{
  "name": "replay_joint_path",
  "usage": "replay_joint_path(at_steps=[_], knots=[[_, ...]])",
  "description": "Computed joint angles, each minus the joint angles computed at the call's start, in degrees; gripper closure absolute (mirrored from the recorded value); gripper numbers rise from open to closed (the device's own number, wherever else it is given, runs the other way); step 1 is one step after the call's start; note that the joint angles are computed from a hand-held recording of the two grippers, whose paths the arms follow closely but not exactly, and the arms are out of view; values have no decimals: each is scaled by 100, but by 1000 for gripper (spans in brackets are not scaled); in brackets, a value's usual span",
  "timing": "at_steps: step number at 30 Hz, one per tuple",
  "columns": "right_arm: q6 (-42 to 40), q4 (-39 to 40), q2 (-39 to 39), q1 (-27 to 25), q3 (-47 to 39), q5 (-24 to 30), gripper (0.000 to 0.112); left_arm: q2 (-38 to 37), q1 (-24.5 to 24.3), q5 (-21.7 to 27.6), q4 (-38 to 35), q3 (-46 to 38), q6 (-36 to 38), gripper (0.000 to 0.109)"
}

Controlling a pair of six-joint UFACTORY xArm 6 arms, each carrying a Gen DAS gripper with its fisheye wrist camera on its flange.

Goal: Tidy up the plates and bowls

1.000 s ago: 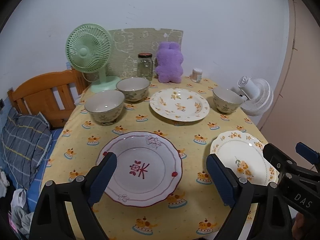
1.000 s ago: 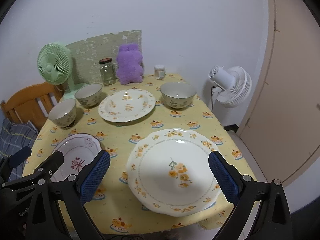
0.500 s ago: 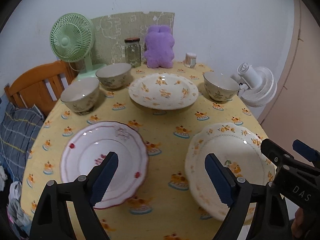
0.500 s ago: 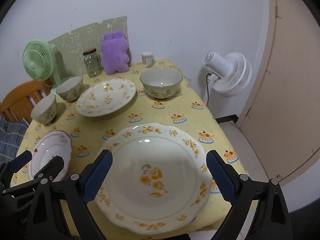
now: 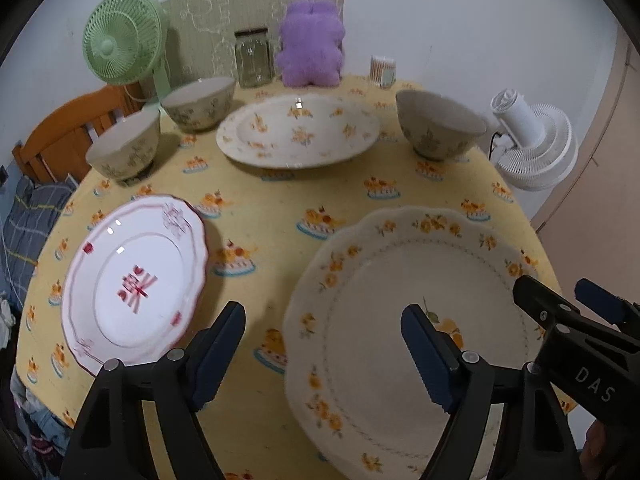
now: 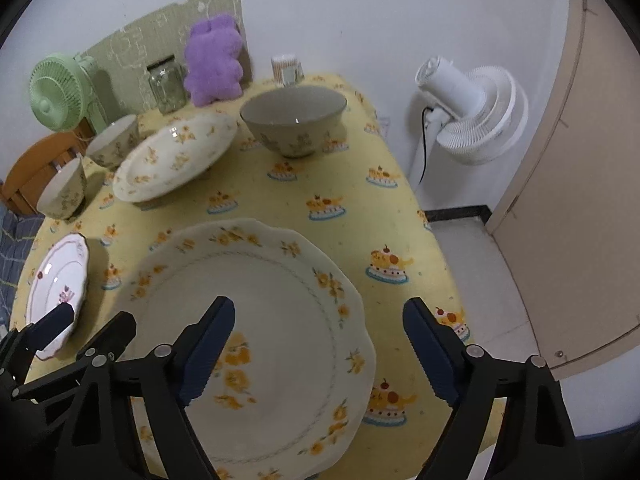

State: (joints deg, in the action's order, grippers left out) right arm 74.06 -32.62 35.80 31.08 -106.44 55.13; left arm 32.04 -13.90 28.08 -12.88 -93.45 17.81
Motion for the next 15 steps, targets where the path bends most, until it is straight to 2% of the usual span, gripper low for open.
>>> replay_joint_path(at_steps=[7,11,15], knots=[[-560,550,216,-183,-24,-266,35,201,-64,293,481,-132,-633,31],[-997,913,359,-272,-132,-389,43,317,-93,428,560,-273,-815,35],[-1304,1091,559,-318,-411,-285,45,423,-117,575,634,-414,-998,38]])
